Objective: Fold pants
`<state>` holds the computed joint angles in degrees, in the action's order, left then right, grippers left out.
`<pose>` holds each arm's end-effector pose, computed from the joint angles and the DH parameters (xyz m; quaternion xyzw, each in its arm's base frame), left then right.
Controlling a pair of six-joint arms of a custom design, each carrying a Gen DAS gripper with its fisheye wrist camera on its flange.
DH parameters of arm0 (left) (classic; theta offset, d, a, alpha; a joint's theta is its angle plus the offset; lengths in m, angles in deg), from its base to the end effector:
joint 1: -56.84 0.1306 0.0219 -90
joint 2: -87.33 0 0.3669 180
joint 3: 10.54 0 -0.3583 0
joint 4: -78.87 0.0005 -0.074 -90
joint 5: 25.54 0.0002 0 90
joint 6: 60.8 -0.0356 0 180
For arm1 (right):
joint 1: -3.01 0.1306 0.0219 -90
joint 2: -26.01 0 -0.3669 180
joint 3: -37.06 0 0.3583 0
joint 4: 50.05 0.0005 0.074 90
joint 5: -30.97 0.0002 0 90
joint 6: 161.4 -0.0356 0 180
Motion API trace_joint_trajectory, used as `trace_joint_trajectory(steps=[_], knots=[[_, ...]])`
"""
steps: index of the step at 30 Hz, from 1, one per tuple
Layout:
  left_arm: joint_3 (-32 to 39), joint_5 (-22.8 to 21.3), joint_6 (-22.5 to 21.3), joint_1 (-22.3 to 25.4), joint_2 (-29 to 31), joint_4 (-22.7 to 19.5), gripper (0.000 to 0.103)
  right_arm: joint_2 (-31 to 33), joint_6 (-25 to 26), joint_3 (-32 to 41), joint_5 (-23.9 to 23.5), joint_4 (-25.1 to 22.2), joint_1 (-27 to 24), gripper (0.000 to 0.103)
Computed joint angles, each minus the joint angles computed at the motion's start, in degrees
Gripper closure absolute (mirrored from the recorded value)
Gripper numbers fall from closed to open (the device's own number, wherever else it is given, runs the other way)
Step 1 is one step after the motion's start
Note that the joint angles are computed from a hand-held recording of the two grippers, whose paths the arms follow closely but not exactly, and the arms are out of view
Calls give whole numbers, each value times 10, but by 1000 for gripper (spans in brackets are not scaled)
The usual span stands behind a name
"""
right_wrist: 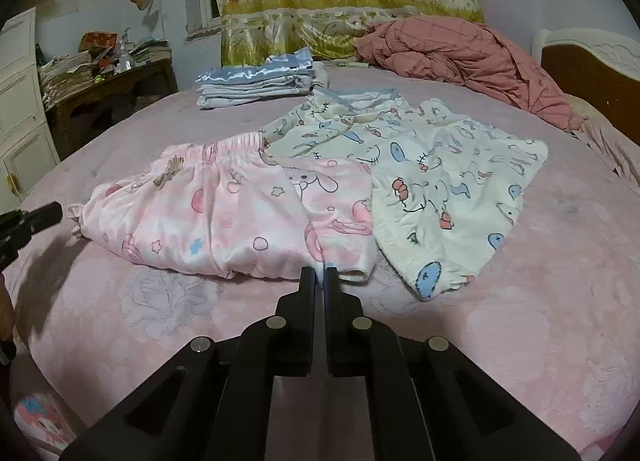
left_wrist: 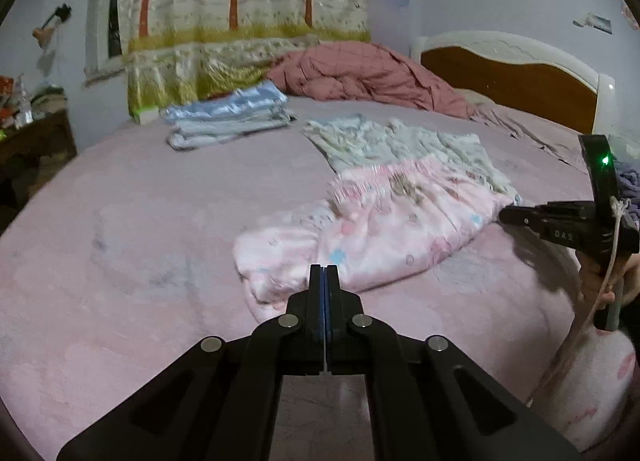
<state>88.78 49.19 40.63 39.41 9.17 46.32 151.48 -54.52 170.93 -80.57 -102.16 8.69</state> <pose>0.5214 -0.1544 0.4115 -0.0152 0.8814 0.0003 0.4721 0.6620 0.0785 0.4076 -0.2487 0.8715 0.1333 0.4011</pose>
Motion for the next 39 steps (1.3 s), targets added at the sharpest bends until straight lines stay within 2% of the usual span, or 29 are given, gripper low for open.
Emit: trace_joint_trajectory(steps=[2, 4, 7, 11, 13, 14, 15, 16, 21, 23, 27, 31, 35, 36, 39], knots=[[14, -8, 11, 1, 11, -21, 101, 3, 6, 4, 3, -7, 1, 95], [26, -1, 24, 8, 21, -38, 92, 8, 14, 13, 5, -18, 3, 86], [45, 8, 39, 11, 36, -66, 88, 9, 22, 13, 8, -19, 4, 86], [68, 4, 28, 7, 53, -94, 76, 15, 23, 22, 7, -29, 3, 86], [79, -2, 19, 4, 61, -100, 74, 20, 23, 30, 5, -35, 2, 86], [82, -8, 13, 2, 64, -103, 76, 21, 22, 32, 4, -37, 2, 86], [89, -17, 3, -2, 70, -109, 82, 22, 21, 34, 3, -38, 2, 86], [96, -21, -5, -4, 73, -114, 98, 25, 21, 40, 2, -41, 1, 86], [53, -11, 20, 2, 40, -58, 98, 34, 11, 59, -20, -56, -7, 85], [45, -27, 16, 2, 33, -50, 98, 36, 11, 64, -24, -60, -9, 79], [46, -69, 7, -2, 33, -46, 98, 37, 31, 69, -46, -71, -10, 79], [60, -105, -5, -7, 49, -60, 98, 9, 84, 19, -51, -43, -1, 79], [64, -112, -5, -8, 56, -67, 98, -8, 104, -11, -53, -18, 4, 79], [65, -111, -2, -8, 56, -69, 98, -5, 102, -6, -49, -20, 5, 80], [68, -111, 4, -6, 58, -74, 98, 22, 85, 34, -13, -41, 10, 100]])
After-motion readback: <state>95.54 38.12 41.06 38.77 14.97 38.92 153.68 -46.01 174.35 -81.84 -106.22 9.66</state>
